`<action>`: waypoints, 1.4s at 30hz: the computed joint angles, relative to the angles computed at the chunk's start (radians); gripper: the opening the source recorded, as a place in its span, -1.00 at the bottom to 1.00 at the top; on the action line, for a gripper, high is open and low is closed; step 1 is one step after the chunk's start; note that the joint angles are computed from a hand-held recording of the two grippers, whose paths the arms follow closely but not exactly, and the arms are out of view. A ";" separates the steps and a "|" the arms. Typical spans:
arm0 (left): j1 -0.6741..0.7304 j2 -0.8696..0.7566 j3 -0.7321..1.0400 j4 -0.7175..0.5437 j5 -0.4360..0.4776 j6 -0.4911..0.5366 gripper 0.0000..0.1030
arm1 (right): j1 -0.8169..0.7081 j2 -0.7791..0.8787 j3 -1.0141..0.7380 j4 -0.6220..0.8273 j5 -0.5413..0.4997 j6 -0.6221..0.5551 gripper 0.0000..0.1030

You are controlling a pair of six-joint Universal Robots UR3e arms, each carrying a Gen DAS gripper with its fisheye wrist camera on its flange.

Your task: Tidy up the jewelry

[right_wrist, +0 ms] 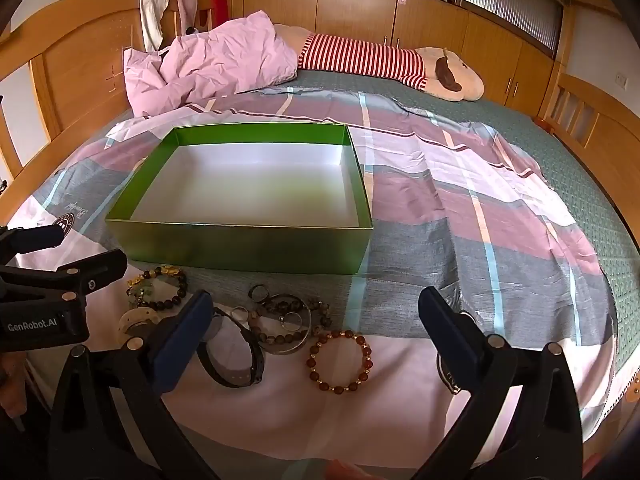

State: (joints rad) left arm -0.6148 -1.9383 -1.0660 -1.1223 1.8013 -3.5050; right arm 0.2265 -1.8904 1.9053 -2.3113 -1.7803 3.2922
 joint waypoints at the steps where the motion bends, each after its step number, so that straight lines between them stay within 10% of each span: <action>1: -0.001 -0.002 0.001 -0.002 0.001 -0.001 0.92 | 0.000 -0.001 0.002 -0.003 0.000 0.001 0.95; 42: -0.001 -0.014 0.001 -0.018 -0.007 -0.001 0.92 | 0.005 0.002 0.009 -0.008 0.000 0.003 0.95</action>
